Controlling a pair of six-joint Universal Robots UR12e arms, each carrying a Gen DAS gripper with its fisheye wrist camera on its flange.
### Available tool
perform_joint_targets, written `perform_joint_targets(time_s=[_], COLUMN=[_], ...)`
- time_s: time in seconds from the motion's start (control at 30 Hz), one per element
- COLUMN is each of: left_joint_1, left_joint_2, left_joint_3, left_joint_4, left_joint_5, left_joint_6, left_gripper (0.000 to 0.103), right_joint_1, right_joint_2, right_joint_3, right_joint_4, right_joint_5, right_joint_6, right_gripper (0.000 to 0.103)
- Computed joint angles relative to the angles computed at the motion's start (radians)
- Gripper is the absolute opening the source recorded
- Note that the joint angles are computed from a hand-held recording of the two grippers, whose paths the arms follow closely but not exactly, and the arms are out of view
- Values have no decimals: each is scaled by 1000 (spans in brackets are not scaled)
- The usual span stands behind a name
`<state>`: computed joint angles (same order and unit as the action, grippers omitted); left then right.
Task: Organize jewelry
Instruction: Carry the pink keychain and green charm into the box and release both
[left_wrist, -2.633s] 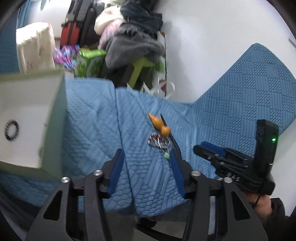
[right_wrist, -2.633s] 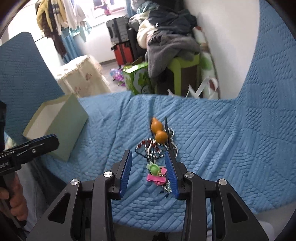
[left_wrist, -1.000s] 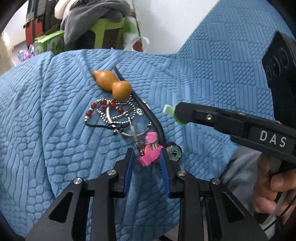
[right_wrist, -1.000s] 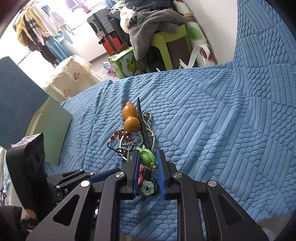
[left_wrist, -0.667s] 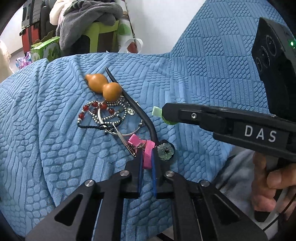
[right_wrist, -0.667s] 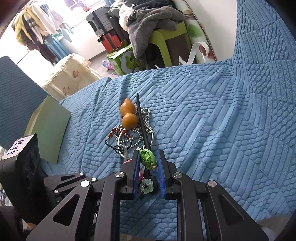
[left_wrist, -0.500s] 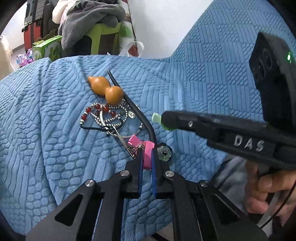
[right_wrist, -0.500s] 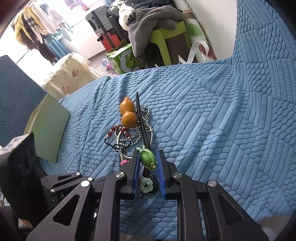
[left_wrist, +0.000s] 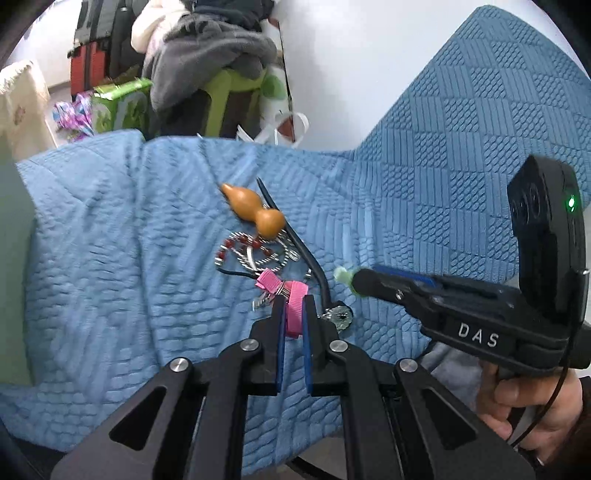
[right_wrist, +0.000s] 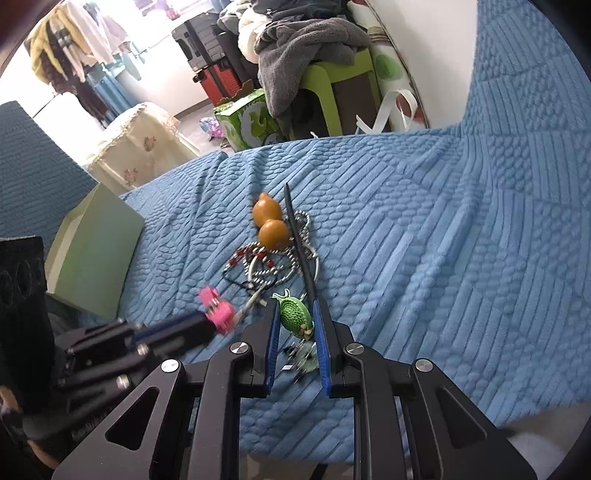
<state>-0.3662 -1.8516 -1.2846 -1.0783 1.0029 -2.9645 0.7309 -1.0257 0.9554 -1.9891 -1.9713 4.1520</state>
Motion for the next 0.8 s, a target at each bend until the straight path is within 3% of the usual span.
perform_joint_targets(time_s=[0.2, 0.5, 0.67, 0.8], left_joint_1=[27, 74, 97, 124], left_joint_2=[11, 16, 10, 8], left_joint_3=[20, 70, 110, 140], left_joint_4=[7, 19, 27, 27], left_joint_5=[-20, -92, -91, -97], left_joint_6=[-13, -45, -66, -73], left_gripper=[8, 8, 8, 8], right_joint_1=[18, 43, 51, 57], right_joint_2=[35, 109, 182, 291], right_joint_3=[-82, -265, -432, -663], right_joint_4=[52, 125, 185, 272], right_joint_5=[-11, -100, -144, -174], right_joint_6=[5, -12, -45, -84], right_gripper=[16, 16, 16, 16])
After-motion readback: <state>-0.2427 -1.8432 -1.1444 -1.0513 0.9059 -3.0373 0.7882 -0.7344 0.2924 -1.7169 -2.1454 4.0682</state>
